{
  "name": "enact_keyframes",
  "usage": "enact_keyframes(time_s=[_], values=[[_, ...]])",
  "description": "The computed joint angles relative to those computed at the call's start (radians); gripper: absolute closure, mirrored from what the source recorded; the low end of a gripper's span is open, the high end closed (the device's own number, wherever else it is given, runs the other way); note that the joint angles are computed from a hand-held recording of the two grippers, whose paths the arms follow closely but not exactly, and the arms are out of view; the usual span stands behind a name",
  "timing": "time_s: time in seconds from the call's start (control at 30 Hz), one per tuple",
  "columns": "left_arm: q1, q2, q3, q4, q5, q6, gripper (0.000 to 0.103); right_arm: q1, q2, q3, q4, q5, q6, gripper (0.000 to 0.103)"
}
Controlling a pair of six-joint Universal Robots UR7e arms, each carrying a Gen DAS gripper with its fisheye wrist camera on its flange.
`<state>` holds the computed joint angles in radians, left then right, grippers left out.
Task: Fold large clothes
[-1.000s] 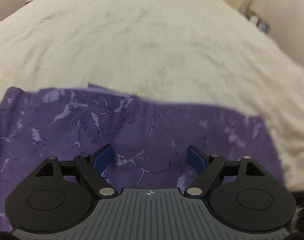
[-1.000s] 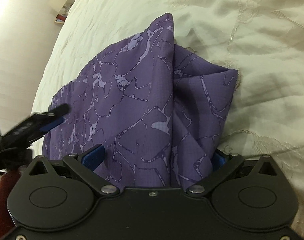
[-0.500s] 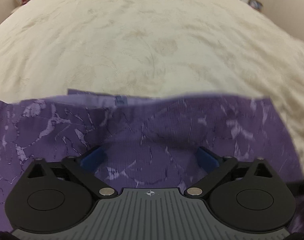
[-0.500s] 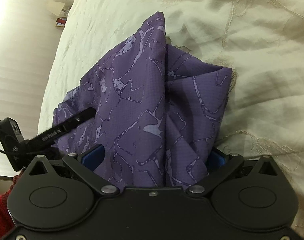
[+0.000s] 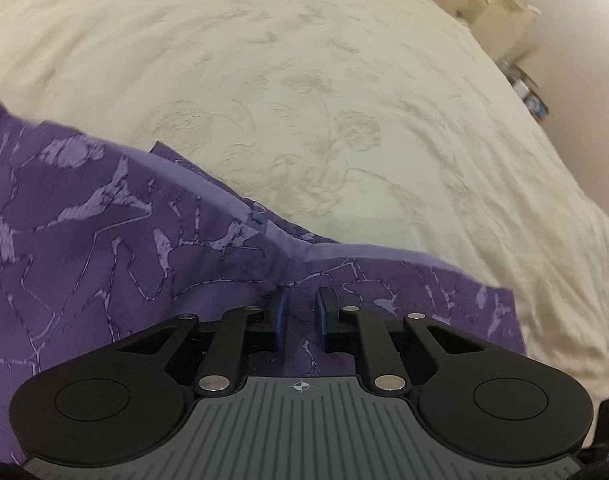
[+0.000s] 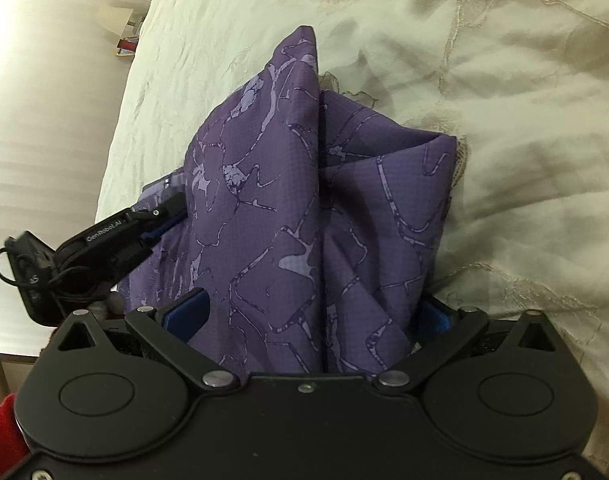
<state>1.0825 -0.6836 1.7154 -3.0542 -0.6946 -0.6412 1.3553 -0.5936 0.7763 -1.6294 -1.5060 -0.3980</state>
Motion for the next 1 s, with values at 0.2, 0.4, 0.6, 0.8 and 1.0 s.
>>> enact_keyframes(time_s=[0.2,0.4,0.6,0.8,1.0], values=[[-0.070,-0.027,0.086,-0.058,0.081,-0.059,0.087,-0.005,0.010,-0.027,0.019,0.000,-0.022,0.000],[-0.159,-0.059,0.235,-0.059,0.150,-0.269,0.087,-0.001,-0.003,-0.009,0.015,-0.006,-0.046,0.001],[-0.167,-0.068,0.318,-0.021,0.123,-0.474,0.087,0.013,0.002,-0.025,0.063,-0.021,-0.069,0.041],[-0.147,-0.053,0.300,-0.045,0.127,-0.429,0.087,0.035,-0.013,-0.025,0.083,-0.006,-0.075,0.069],[-0.150,-0.065,0.303,-0.108,0.125,-0.363,0.087,0.048,-0.062,0.002,0.107,0.090,-0.101,0.074]])
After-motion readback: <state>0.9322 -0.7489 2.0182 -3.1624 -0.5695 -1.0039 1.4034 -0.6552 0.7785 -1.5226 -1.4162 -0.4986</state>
